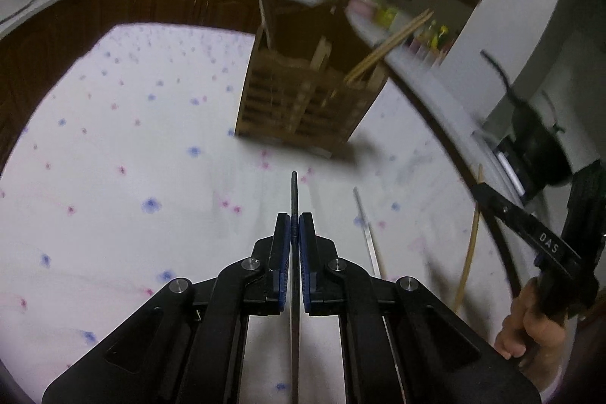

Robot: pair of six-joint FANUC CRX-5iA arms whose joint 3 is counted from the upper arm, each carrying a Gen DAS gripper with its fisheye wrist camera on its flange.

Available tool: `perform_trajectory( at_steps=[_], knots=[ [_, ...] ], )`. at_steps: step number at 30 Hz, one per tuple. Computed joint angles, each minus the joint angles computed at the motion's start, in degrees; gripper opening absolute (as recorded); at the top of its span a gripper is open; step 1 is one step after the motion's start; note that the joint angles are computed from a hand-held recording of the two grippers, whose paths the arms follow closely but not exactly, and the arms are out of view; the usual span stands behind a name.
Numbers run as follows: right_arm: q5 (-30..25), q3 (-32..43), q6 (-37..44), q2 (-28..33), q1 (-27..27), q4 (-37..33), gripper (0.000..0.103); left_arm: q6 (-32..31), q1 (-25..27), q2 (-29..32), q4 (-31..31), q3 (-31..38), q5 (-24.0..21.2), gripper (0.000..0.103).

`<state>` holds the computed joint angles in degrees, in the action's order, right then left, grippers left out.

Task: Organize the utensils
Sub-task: 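Lift both chopsticks and carry them above the wooden holder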

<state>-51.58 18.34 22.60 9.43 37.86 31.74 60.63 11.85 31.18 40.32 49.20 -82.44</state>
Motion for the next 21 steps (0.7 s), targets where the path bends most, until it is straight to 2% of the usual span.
perform_trajectory(
  at_steps=[11, 21],
  knots=[
    [5.0, -3.4, -7.6, -4.1, 1.3, 11.3, 0.005, -1.9, 2.5, -1.8, 7.8, 0.1, 2.1, 0.004],
    [6.4, -3.8, -8.5, -4.2, 1.2, 12.5, 0.005, -2.0, 3.1, -2.7, 8.7, -1.0, 3.5, 0.004]
  ],
)
